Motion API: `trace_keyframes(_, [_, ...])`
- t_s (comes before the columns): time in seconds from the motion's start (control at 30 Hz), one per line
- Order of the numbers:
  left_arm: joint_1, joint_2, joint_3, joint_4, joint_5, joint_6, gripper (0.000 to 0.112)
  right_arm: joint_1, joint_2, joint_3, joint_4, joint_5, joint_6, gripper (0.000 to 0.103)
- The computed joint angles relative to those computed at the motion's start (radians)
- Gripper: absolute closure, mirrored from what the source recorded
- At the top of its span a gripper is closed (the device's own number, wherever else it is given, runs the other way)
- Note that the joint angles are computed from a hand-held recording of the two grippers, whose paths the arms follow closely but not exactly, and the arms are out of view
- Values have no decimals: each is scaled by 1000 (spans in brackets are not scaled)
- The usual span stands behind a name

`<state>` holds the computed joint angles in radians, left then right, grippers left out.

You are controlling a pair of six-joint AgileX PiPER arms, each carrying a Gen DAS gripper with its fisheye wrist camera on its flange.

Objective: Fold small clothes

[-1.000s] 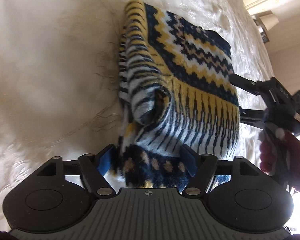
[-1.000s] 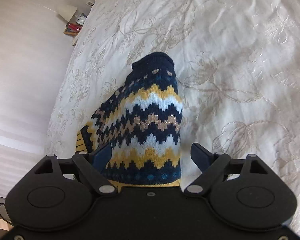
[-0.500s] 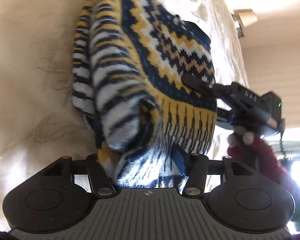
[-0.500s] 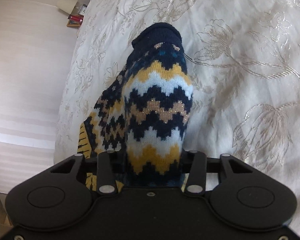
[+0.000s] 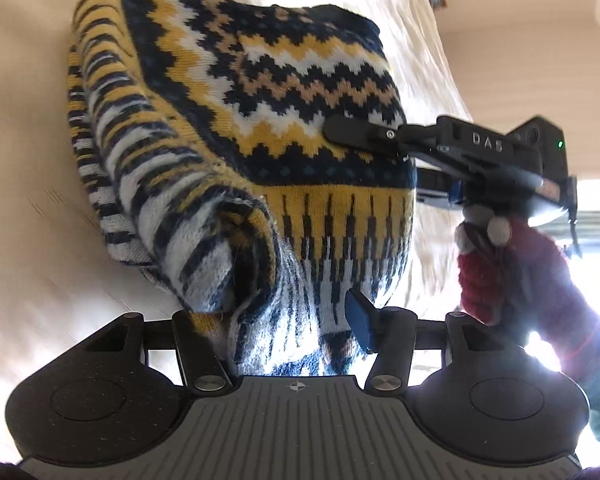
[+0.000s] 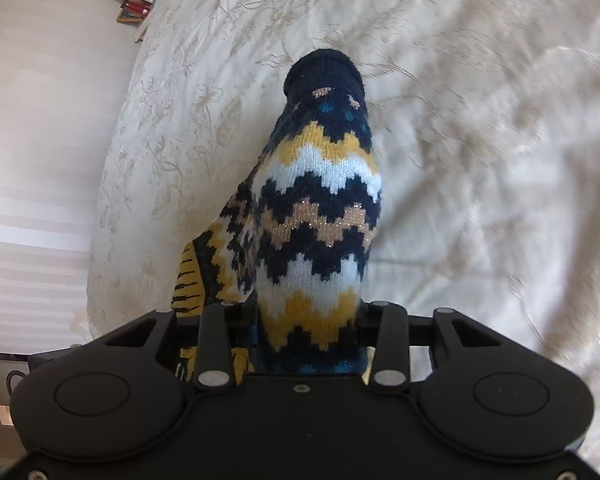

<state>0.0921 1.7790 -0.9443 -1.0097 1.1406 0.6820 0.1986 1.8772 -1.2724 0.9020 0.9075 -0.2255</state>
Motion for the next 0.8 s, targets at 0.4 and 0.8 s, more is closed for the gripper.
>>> trace_keyframes(0.4, [-311, -404, 220, 470, -446, -612, 58, -61, -210, 283, -154, -93, -75, 11])
trace_keyframes(0.8, [-525, -586, 120, 875, -496, -1029, 54, -144, -427, 472, -102, -206, -155, 11])
